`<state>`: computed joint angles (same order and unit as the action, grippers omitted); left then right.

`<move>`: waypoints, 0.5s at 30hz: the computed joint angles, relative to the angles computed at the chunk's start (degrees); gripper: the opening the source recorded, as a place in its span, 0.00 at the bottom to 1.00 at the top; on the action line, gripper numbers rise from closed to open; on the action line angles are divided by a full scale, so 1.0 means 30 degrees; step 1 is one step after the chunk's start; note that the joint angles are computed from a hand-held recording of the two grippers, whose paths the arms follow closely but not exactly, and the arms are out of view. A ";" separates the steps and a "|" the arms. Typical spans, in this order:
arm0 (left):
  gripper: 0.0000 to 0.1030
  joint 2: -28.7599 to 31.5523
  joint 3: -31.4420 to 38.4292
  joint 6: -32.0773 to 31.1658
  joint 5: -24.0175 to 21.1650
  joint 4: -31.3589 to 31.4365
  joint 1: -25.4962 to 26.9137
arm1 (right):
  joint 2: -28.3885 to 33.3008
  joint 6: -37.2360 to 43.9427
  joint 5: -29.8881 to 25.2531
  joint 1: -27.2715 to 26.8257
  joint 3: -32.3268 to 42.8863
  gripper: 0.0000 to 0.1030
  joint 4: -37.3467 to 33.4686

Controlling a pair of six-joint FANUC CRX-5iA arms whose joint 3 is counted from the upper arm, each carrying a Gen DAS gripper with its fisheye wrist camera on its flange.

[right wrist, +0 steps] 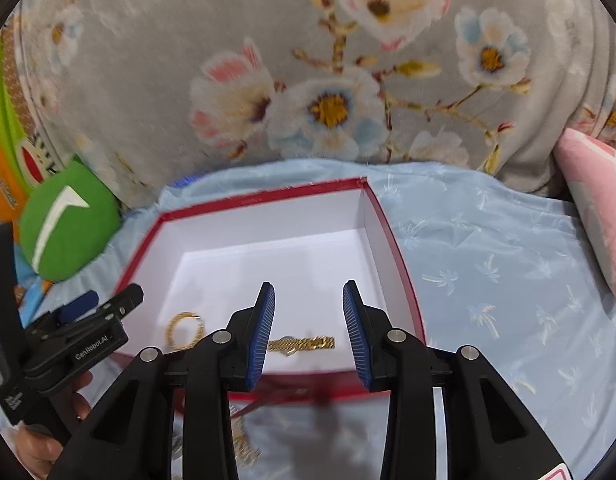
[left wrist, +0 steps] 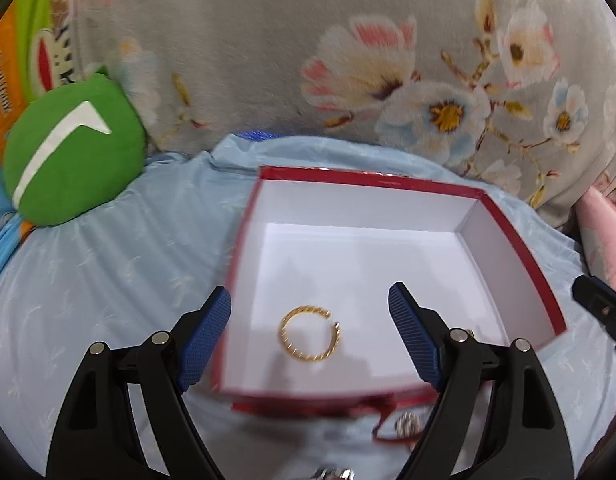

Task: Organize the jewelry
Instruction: 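Withdraw both grippers from the red box back over the jewelry, then grasp the black-and-gold bead bracelet with the right gripper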

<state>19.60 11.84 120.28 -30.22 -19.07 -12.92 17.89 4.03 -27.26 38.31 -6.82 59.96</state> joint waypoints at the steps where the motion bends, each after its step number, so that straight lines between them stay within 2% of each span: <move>1: 0.79 -0.0614 -0.0566 0.0679 -0.0129 -0.0725 -0.0142 | -0.0735 -0.0798 0.0215 0.0160 -0.0961 0.34 0.0524; 4: 0.83 -0.2349 -0.2710 0.0457 -0.0198 -0.0815 -0.0147 | -0.2429 -0.2469 0.0576 0.0703 -0.3359 0.35 0.1236; 7: 0.83 -0.3347 -0.3933 0.1012 -0.0909 -0.1671 -0.0496 | -0.3592 -0.4047 -0.0270 0.1517 -0.5257 0.35 0.1828; 10: 0.83 -0.4136 -0.5470 -0.0030 -0.0962 -0.0485 -0.0406 | -0.4428 -0.4004 -0.1680 0.2688 -0.6495 0.35 0.0720; 15: 0.83 -0.4995 -0.7354 0.0198 -0.0827 0.0110 -0.0583 | -0.5245 -0.3799 -0.2889 0.4050 -0.7900 0.36 -0.1319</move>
<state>4.62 -10.22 120.87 -32.70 -18.74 -14.67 2.15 -7.36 -35.93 50.46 -30.52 56.00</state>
